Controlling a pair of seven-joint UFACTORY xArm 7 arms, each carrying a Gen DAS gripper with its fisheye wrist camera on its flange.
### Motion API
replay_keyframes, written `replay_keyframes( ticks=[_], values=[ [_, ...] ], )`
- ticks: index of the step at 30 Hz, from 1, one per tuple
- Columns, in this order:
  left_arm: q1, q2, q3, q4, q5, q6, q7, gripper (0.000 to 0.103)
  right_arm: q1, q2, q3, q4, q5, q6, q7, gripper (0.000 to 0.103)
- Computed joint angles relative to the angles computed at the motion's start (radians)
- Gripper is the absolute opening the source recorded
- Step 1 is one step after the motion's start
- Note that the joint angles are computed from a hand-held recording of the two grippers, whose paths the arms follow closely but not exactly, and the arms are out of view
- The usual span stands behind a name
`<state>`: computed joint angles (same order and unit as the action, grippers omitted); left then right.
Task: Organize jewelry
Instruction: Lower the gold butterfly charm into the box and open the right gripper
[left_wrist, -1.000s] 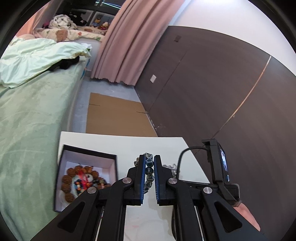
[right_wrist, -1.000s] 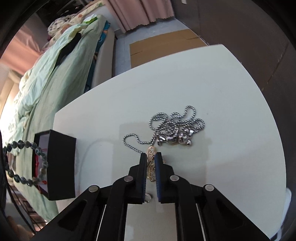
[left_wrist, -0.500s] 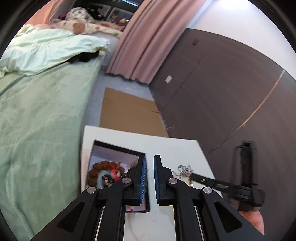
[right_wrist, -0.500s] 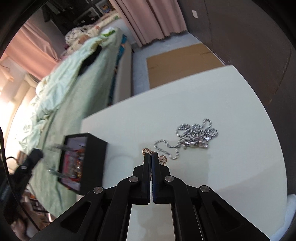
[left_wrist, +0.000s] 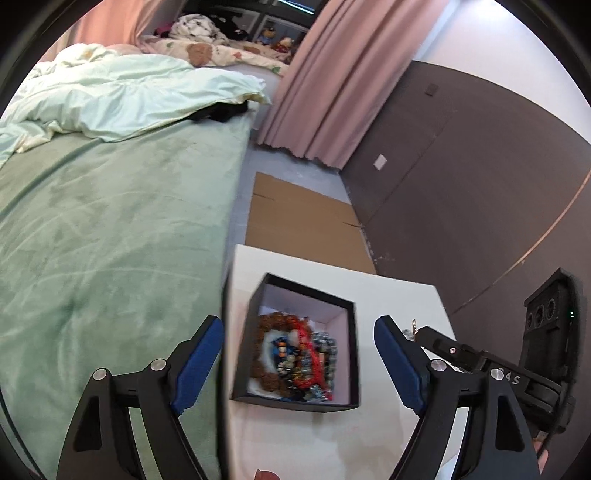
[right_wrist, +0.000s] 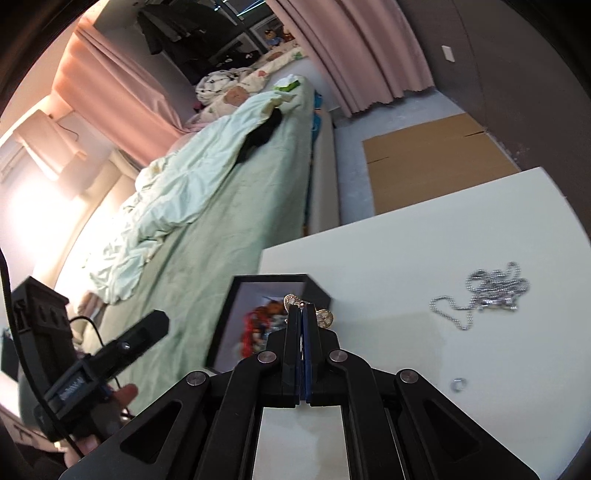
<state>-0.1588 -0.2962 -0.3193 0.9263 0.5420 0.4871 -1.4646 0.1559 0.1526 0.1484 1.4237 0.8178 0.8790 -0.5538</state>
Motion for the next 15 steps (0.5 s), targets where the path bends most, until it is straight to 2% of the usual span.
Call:
replay_keyframes(
  ticks=[6, 11, 13, 14, 15],
  values=[
    [0.008, -0.057, 0.013, -0.049, -0.039, 0.015, 0.008, 0.084, 0.018, 0.006, 0.024, -0.001, 0.062, 0.014, -0.016, 0.003],
    [0.025, -0.08, 0.014, -0.083, -0.073, -0.01, 0.019, 0.084, 0.031, 0.0, 0.035, -0.019, 0.139, 0.008, -0.076, 0.003],
    [0.034, -0.075, 0.009, -0.085, -0.081, -0.015, 0.02, 0.084, 0.028, 0.002, 0.036, -0.017, 0.179, 0.037, -0.108, 0.003],
    [0.038, -0.071, 0.004, -0.082, -0.08, -0.019, 0.019, 0.084, 0.029, 0.009, 0.034, -0.004, 0.174, 0.067, -0.107, 0.007],
    [0.043, -0.07, -0.002, -0.081, -0.073, -0.025, 0.015, 0.084, 0.03, 0.014, 0.032, 0.005, 0.166, 0.089, -0.102, 0.024]
  ],
)
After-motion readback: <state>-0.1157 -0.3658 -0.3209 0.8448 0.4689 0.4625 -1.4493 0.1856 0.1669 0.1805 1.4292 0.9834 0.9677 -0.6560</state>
